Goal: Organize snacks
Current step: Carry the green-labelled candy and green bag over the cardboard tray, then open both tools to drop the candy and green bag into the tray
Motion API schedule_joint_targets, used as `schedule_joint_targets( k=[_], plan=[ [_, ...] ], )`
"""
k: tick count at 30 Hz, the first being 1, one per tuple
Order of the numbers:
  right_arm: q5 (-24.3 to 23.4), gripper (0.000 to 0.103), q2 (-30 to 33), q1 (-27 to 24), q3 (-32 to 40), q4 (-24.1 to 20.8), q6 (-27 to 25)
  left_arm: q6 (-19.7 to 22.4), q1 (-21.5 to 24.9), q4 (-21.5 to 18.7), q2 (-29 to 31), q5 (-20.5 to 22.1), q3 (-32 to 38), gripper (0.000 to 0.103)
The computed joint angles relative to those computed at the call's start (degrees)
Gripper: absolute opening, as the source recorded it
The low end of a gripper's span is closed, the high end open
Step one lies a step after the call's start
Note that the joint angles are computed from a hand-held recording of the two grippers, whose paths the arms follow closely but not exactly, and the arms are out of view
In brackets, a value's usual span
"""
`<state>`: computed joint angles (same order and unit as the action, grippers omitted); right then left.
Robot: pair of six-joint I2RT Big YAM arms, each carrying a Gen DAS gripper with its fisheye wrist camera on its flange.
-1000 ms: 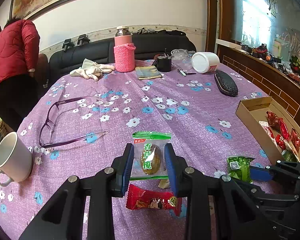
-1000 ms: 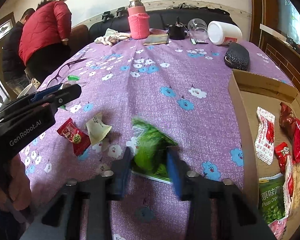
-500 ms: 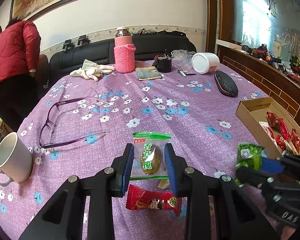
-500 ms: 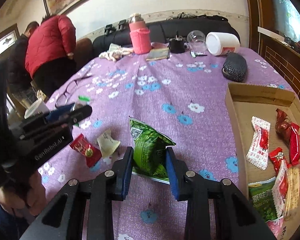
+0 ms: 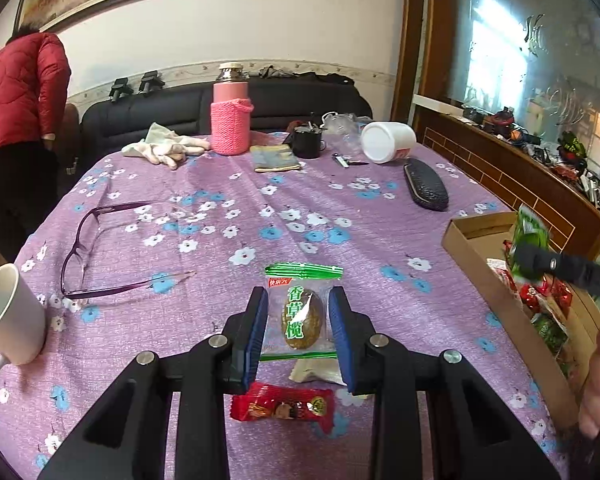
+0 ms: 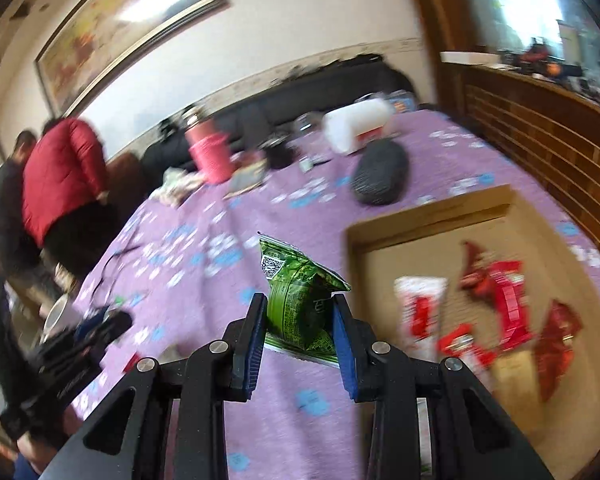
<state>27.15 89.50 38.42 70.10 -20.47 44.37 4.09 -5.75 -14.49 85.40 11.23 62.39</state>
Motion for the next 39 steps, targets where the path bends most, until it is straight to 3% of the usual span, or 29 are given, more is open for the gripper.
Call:
schedule_joint_targets(
  k=[6,13,22,28,39],
  plan=[
    [2.04,0.034,-3.97,-3.24,-3.43,-2.12,6.69,-0.22,-1.11,-1.57,-0.3,0.67,0.15,0.03],
    [-1.57,0.034,-7.19,-7.88,-7.05,-5.47,13.93,1.38,-5.92,-4.3,-2.92,1.19,-0.06,0.03],
    [-5.3,0.034,-7.34,-10.1,-7.69,-8.71,15.92,0.49,-16.42,-10.31,-0.65,4.29,3.71,0.03],
    [-8.42,0.034,-8.17,-12.42,-9.46,-8.95,18.17,0.99,-22.63,-10.82,2.43,1.95,5.15,0.03],
    [-8.8,0.036,-8.0,-12.5,-9.05,-9.47,17.66,-0.16,-24.67,-11.57,8.17,-0.78,10.06,0.03]
  ],
)
